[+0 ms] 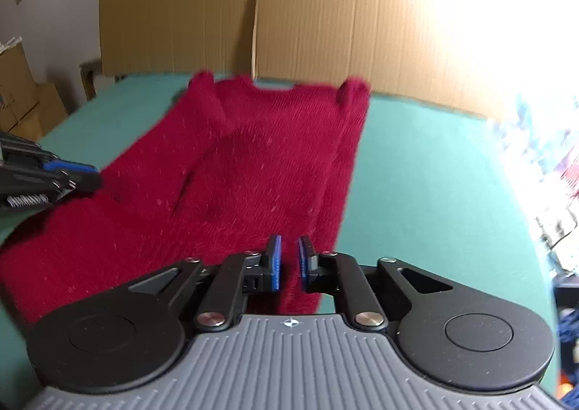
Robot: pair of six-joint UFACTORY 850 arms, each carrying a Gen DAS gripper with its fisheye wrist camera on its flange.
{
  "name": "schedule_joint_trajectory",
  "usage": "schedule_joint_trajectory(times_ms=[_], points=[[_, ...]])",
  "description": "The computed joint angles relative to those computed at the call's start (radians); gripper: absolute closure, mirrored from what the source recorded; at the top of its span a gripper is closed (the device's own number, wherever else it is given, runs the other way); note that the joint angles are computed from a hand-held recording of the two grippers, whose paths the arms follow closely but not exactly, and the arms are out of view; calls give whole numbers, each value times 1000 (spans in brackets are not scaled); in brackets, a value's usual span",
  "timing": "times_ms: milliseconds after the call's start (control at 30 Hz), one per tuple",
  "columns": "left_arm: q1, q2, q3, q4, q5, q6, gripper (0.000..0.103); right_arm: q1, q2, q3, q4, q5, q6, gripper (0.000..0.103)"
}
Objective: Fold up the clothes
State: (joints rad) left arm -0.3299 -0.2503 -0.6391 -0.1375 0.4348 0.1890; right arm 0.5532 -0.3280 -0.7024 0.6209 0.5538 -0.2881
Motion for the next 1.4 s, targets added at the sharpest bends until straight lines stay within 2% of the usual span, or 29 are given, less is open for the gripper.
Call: schedule_joint_trajectory(times_ms=[67,133,200,267,300,400,467,533,633,733,800,833,867,967,1033,1100,1167,1233,1333,1400], points=[[23,58,40,86,-8,-52,92,12,41,30,7,22,-25,79],[19,110,85,144,-12,-74,92,21,70,47,-86,8,34,72],[12,145,124,269,-11,-175,92,25,85,53,-247,-27,140,71],[-1,158,150,399,-6,-288,84,33,64,30,-369,-78,212,73],[-15,145,155,401,-2,-288,78,36,41,14,-367,-93,195,74],[-56,45,119,235,-17,-165,78,46,-27,-32,-242,-118,86,84],[-49,2,106,209,42,-159,77,21,-59,-44,-261,-92,145,84],[-33,-24,69,231,34,-210,78,11,-74,-64,-222,-88,149,84],[-27,-54,31,204,28,-184,78,2,-90,-90,-191,-94,149,82],[-28,-28,42,202,17,-161,78,-11,-29,-33,-267,-71,297,81],[-20,10,81,193,36,-156,77,-14,37,32,-269,-36,359,72],[-12,29,101,201,43,-174,76,-13,76,70,-250,-28,367,63],[-3,45,116,211,47,-194,76,-13,112,106,-235,-26,373,59],[14,96,165,227,57,-214,76,-16,186,182,-259,-62,413,59],[21,121,188,252,62,-235,69,-14,220,222,-331,-77,489,59],[18,120,193,266,58,-241,63,-2,210,224,-340,-85,506,60],[9,99,186,239,59,-219,63,8,175,206,-326,-87,512,60],[4,72,170,216,61,-213,63,-1,154,199,-398,-76,606,60],[3,41,148,178,59,-194,62,-6,156,207,-509,-61,715,65],[2,26,140,161,65,-176,62,3,174,212,-518,-79,679,77]])
